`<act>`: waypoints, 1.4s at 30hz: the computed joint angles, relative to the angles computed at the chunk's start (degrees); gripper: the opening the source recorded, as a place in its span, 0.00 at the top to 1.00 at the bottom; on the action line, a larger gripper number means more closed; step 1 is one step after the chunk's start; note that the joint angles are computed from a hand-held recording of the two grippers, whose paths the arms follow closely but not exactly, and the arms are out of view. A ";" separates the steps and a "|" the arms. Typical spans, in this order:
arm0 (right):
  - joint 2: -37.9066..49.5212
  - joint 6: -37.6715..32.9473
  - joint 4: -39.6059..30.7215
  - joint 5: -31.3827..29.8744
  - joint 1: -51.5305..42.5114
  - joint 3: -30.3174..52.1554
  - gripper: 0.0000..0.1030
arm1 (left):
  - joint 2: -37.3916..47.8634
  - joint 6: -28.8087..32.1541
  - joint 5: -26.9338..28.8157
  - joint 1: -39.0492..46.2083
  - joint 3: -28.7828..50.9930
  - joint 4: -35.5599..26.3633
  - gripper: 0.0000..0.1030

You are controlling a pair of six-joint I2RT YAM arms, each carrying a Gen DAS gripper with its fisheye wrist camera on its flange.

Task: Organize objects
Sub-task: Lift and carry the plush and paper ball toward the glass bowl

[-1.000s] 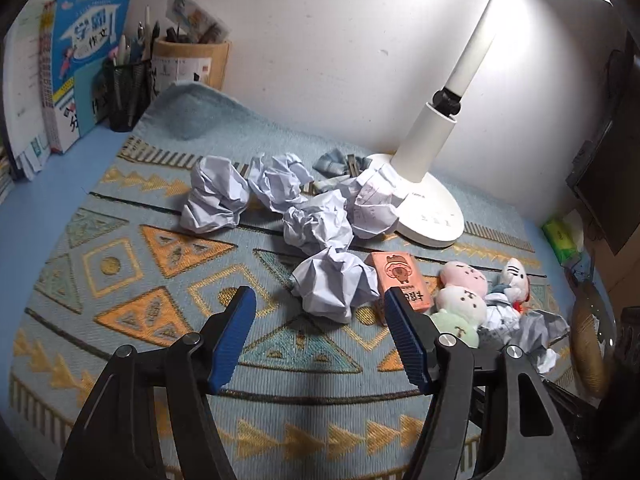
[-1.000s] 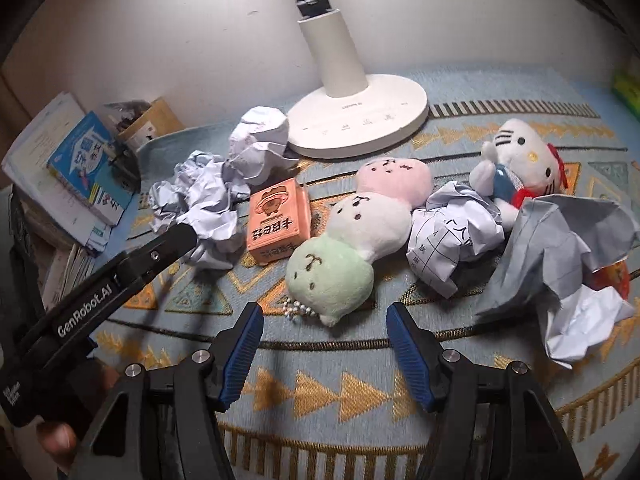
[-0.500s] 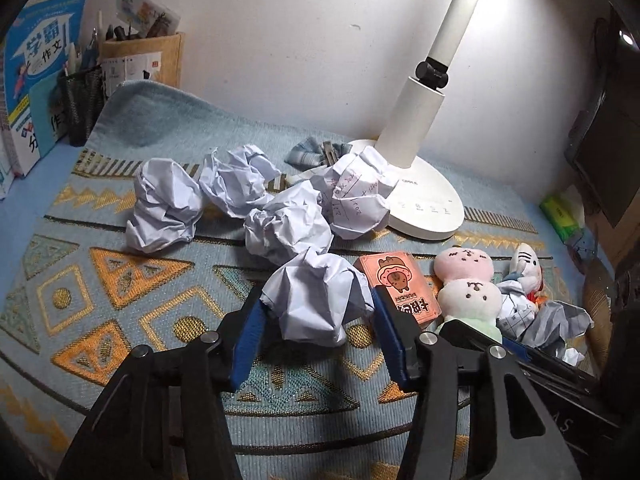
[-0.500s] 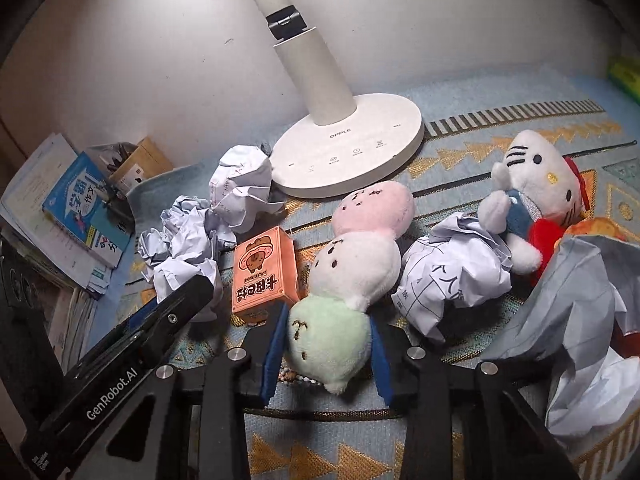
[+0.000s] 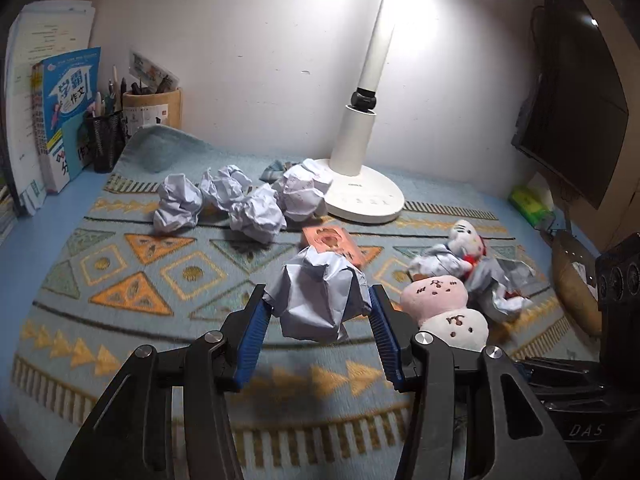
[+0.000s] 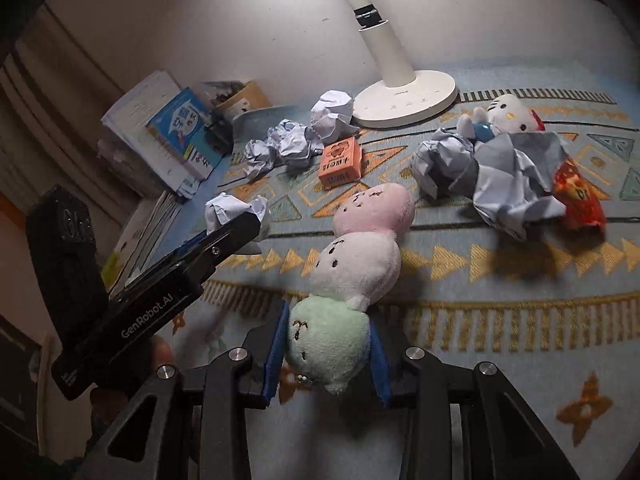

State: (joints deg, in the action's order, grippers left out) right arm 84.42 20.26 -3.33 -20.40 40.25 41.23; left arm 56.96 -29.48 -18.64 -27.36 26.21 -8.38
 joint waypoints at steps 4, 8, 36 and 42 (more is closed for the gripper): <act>-6.73 -3.22 -4.90 -2.68 -2.66 -5.40 0.64 | -2.06 -12.75 -9.69 -12.89 -1.89 -6.43 0.55; -8.28 -4.77 -8.75 -3.49 -5.32 -7.27 0.63 | -0.23 -20.90 -13.35 -22.03 -2.53 -8.54 0.55; -15.75 1.20 -13.81 31.73 5.45 -9.14 0.56 | 7.07 -30.85 -21.86 -40.34 3.39 -15.78 0.54; -34.07 -3.44 -22.11 23.04 -8.65 -8.91 0.56 | 6.74 -22.32 -19.65 -39.39 6.82 -10.08 0.54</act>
State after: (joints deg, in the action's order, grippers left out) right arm 50.35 16.82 -25.44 2.64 31.60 32.32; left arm 63.70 -51.80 -38.29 -66.74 33.03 -18.45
